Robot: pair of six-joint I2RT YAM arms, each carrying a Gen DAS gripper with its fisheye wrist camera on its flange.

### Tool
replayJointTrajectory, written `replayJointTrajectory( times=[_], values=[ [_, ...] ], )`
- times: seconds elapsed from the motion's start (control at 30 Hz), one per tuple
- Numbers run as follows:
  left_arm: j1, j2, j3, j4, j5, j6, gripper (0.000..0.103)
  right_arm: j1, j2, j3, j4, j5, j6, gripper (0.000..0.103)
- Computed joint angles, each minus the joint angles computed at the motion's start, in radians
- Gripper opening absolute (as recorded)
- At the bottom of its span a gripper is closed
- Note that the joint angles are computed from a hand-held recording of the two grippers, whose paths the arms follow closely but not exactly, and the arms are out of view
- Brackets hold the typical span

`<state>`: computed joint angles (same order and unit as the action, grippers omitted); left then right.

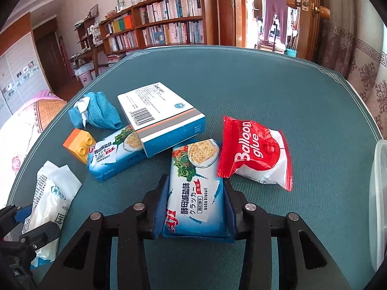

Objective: Organize objects
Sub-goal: 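Grasp the blue cracker packet with the right tool, then carry the swab bag and cracker packet in both tools toward the bowl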

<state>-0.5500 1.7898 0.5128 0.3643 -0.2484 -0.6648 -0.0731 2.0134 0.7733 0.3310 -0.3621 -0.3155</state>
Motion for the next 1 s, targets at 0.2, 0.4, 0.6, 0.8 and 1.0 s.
replayJointTrajectory(
  times=[0.2,0.4,0.6,0.8,1.0],
  values=[
    [0.003,0.019,0.013,-0.006,0.003,0.003,0.050,-0.044,-0.064,-0.068,-0.048,-0.087,-0.055,0.042],
    [-0.010,0.011,0.013,-0.017,-0.012,-0.014,0.049,-0.124,-0.157,-0.136,-0.110,-0.195,-0.118,0.042],
    [-0.048,-0.024,0.018,-0.047,-0.054,-0.021,0.049,-0.203,-0.225,-0.165,-0.169,-0.267,-0.166,0.042],
    [-0.088,-0.041,0.053,-0.087,-0.089,-0.019,0.049,-0.284,-0.250,-0.157,-0.225,-0.318,-0.209,0.042],
    [-0.131,-0.043,0.107,-0.133,-0.116,-0.012,0.049,-0.371,-0.269,-0.138,-0.284,-0.368,-0.258,0.042]
  ],
)
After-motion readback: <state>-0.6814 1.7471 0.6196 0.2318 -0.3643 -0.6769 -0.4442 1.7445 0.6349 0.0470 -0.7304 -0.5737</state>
